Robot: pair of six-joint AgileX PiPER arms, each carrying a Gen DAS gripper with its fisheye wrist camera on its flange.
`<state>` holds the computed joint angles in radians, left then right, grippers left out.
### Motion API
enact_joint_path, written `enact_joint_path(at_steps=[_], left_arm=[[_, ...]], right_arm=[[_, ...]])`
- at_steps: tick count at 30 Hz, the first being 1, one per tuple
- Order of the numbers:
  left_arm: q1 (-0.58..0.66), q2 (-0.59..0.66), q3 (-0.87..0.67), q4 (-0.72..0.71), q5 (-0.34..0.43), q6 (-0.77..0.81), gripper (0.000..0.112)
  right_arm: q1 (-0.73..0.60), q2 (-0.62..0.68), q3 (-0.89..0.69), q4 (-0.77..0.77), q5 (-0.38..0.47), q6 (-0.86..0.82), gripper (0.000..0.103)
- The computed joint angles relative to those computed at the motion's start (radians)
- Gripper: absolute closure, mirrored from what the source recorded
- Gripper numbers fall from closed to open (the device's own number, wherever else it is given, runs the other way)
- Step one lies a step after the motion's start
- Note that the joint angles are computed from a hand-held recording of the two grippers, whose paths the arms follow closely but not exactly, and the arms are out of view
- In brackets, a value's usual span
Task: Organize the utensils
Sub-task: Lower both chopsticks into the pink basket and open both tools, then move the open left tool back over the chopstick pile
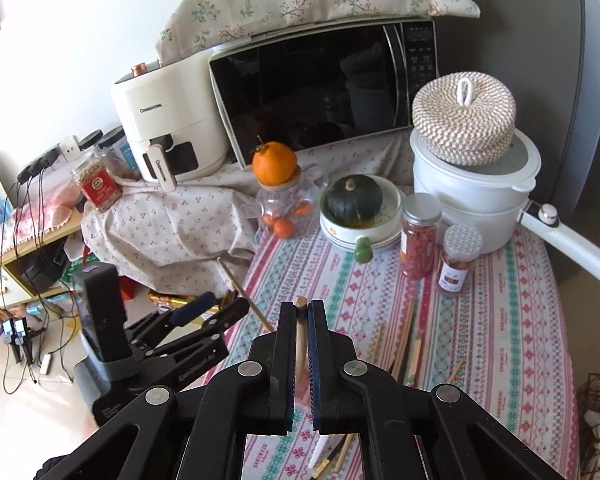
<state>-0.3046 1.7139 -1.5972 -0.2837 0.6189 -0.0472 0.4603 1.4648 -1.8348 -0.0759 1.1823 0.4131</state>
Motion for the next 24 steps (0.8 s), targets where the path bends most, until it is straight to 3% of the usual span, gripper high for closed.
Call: enact_joint_path(at_steps=[4,8,15,17,19,21,24], left_arm=[[0.015,-0.051,0.048,-0.009,0.026,0.032,0.055],[0.019,-0.076,0.067,0.065,0.071,-0.037,0.051],[0.025,-0.095,0.092,0.022,0.113,0.002,0.046],[0.018,-0.099,0.096,0.021,0.123,0.002,0.043],[0.013,-0.104,0.098,0.008,0.138,0.008,0.038],[0.003,-0.111,0.103,-0.003,0.149,0.014,0.036],[-0.020,-0.120,0.108,0.006,0.165,0.014,0.033]], right_arm=[[-0.017,0.067,-0.012,0.030,-0.007,-0.009,0.099],[-0.028,0.130,-0.021,0.052,-0.003,-0.014,0.099],[-0.055,0.176,-0.017,0.078,-0.029,0.002,0.097],[-0.056,0.155,0.002,0.073,-0.058,0.003,0.089],[-0.055,0.122,0.031,0.063,-0.084,0.008,0.056],[-0.050,0.075,0.077,0.034,-0.117,0.023,0.043],[-0.066,0.009,0.153,0.027,-0.149,0.036,0.036]])
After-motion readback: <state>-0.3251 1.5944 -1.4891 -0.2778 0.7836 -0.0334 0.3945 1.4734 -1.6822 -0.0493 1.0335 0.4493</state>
